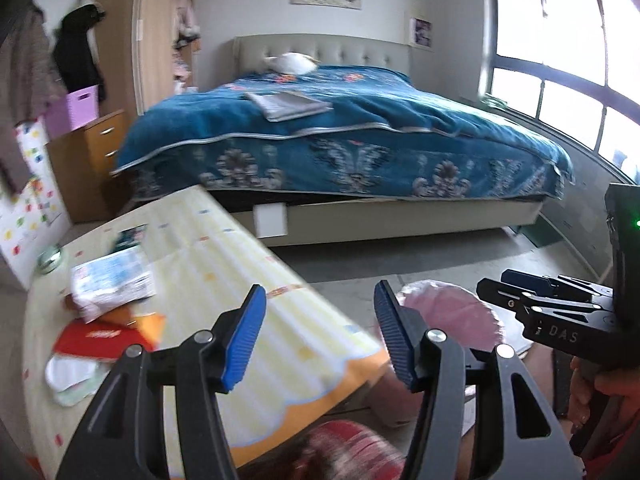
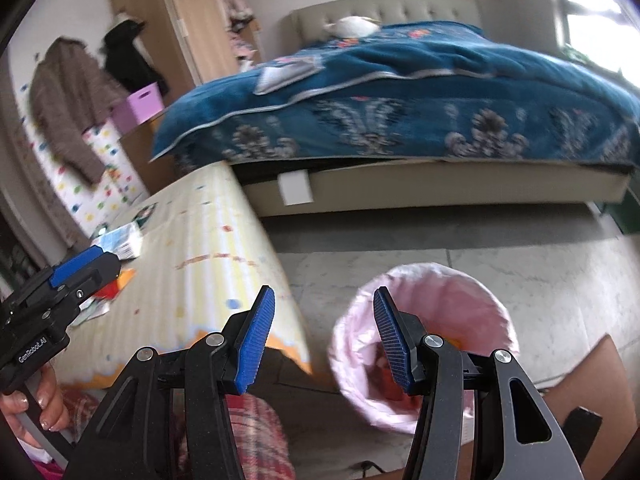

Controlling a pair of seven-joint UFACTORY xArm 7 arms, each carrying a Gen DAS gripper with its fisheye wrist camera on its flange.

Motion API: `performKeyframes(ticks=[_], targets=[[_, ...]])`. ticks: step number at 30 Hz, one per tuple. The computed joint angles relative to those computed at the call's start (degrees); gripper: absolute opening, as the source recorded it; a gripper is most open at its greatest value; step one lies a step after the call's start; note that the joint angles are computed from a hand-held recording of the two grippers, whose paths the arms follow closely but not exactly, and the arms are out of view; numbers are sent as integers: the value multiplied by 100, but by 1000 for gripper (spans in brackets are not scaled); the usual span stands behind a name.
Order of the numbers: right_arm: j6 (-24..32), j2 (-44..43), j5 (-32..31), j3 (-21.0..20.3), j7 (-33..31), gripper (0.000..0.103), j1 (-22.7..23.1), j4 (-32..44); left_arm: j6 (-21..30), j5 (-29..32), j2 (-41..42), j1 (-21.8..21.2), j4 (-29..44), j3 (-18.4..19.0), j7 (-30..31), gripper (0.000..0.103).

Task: Collect trash
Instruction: 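Carry both items over the pink wastebasket and open both tools to drop them, then move both tools back over the remaining trash on the table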

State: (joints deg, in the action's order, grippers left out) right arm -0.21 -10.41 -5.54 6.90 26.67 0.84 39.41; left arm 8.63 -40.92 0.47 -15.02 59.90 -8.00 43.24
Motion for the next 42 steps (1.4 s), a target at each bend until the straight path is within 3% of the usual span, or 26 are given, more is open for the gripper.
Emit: performKeyframes(ticks=[4,8,14,23,32,42], targets=[[107,194,-134,168,2,53,150,327,-166,394,-270,184,-332,236,-436,57],[269,556,-150,193,-271,53,598,857,-301,757,-477,362,-592,511,-877,59],[471,1056,-585,201,-171,53,1033,1575,-436,1547,-667,796,-835,885,-1760,60],[953,2038,-494,92,-687,53,1823,2920,-561,3139,-860,1805,-1142,1039,-3338,66],[1542,3100,-480,-9,-990,54,2339,4386,-469,2915,-652,1910,-967,1454,-3293,72],[2094,3972,-354,-195,-1141,54,2523,5524,-277,2833,13,2143,-331,1270,-3102,72]])
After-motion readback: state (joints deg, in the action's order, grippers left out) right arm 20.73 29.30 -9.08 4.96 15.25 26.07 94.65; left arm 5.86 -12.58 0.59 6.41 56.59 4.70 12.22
